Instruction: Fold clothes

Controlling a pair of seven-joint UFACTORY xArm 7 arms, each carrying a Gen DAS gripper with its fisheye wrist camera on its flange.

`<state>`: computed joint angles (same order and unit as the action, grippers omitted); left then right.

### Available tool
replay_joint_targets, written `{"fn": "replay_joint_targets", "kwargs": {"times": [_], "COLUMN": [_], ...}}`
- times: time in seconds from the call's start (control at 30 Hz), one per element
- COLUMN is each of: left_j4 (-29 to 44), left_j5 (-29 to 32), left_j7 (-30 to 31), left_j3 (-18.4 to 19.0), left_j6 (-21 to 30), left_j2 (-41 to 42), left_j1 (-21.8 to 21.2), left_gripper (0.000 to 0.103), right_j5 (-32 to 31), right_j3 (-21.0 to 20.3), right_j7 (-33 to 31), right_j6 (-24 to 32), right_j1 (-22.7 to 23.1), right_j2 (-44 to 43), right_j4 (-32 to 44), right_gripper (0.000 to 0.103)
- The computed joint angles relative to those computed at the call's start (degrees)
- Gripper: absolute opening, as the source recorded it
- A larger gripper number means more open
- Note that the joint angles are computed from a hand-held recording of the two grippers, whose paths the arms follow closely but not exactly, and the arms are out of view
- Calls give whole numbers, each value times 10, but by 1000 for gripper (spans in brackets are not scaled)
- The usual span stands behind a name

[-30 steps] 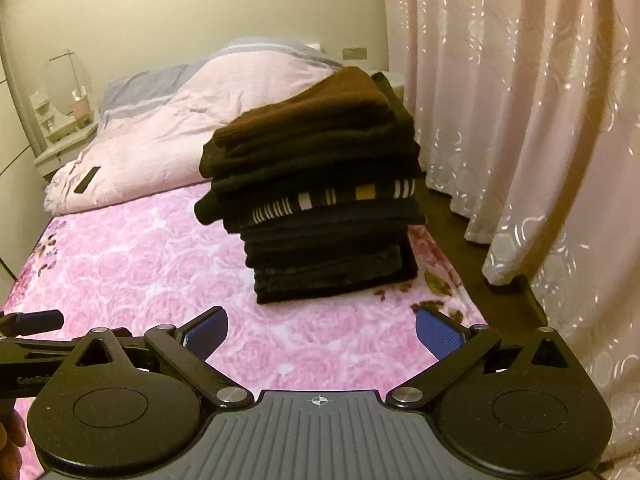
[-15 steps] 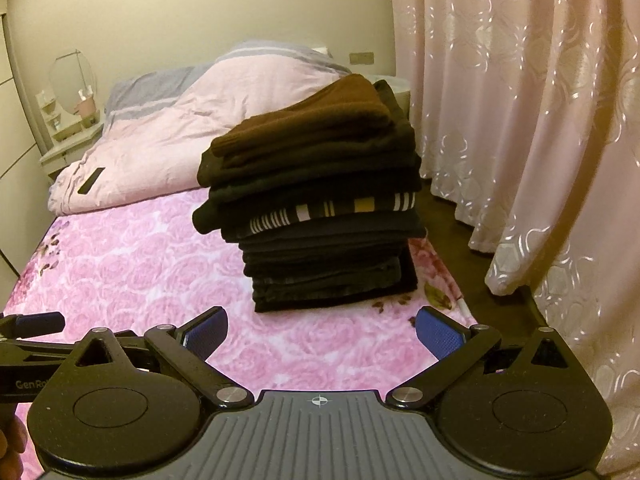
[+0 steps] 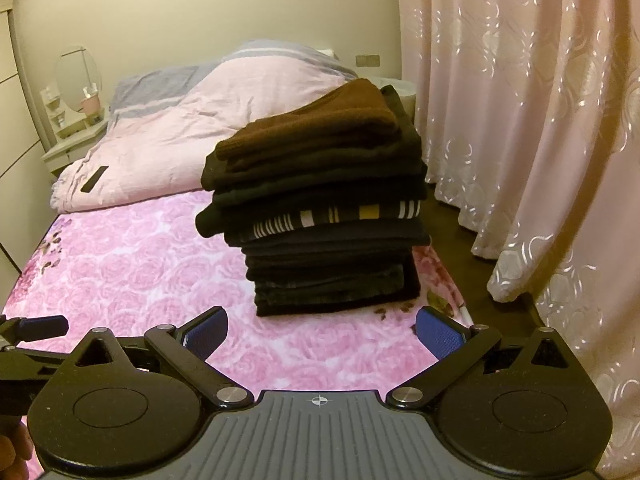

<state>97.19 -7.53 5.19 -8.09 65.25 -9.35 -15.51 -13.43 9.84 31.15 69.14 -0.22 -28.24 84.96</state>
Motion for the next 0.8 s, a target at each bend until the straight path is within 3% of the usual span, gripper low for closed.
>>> {"fn": "replay_joint_targets", "kwargs": {"times": [0.8], "left_j4": [-16], "left_j5": [-5], "left_j7": [13], "left_j3": [3], "left_j6": [-11], "left_j2": [-6], "left_j1": [0], "left_gripper": [102], "right_j5": [-5], "right_j3": [0], "right_j7": [3], "right_j6": [1], "right_j1": [1], "right_j2": [3], "right_j4": [1], "right_gripper": [102]}}
